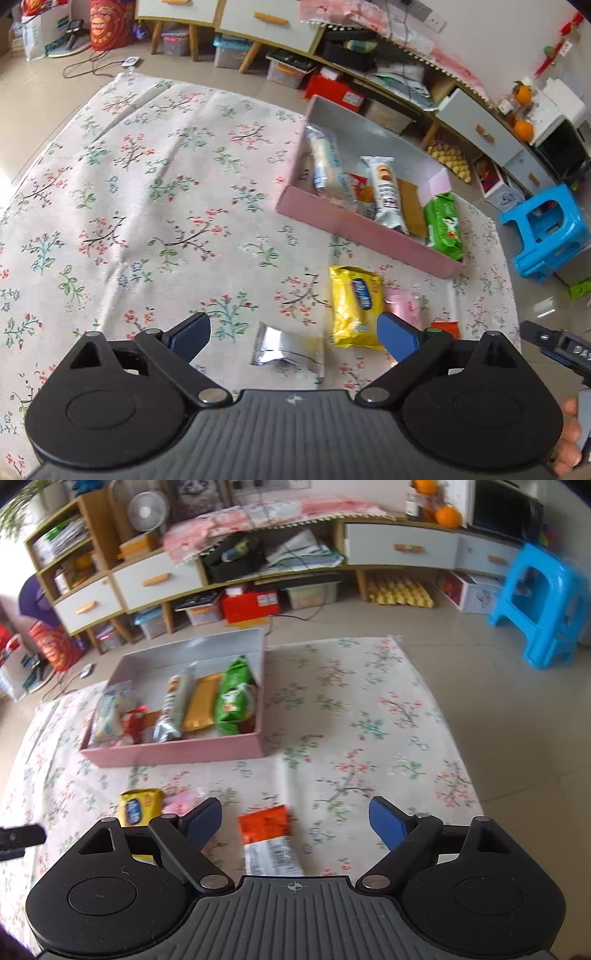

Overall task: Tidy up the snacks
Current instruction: 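Withdraw both open grippers and reach toward the pink packet and yellow chip bag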

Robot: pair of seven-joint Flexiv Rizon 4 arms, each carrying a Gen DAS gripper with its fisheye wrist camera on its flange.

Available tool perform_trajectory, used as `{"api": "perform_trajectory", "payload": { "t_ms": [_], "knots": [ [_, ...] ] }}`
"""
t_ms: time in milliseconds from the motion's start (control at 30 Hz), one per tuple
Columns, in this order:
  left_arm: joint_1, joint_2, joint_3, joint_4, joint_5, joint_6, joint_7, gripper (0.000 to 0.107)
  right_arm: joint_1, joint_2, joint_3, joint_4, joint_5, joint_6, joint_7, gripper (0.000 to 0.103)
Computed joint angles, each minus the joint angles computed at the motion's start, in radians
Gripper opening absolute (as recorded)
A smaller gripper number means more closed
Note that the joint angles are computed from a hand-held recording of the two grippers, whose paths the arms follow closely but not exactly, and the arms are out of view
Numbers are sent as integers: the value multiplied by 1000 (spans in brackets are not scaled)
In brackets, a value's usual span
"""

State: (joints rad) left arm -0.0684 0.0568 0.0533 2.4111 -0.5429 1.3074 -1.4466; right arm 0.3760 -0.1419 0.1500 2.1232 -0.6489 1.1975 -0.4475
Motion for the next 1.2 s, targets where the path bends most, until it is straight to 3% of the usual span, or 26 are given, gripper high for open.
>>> {"api": "perform_trajectory", "payload": {
  "t_ms": [100,200,300,400,567,767,967,1200],
  "knots": [
    [14,-7,5,-6,28,-19,-29,96,-7,3,-4,4,9,-4,23,89],
    [9,-13,1,-7,-8,-28,-9,96,-10,-10,12,-5,50,2,-35,89],
    [-8,-15,-8,-5,-79,-26,36,96,-19,-39,63,-35,221,27,-176,89],
    [-8,-19,-13,-12,-47,-29,17,96,-7,-72,93,-80,351,-2,-283,89],
    [-9,-31,-20,-26,-9,-36,-10,96,44,-100,65,-109,336,-62,-321,89],
    [-17,-46,-30,-38,-22,-57,22,96,57,-96,24,-91,272,-62,-244,89],
    [-18,-52,-32,-44,-9,-59,18,96,64,-133,40,-123,282,-113,-305,89],
    [-3,-60,-25,-49,19,-62,-17,96,86,-181,64,-162,317,-84,-404,89]
  ]
}}
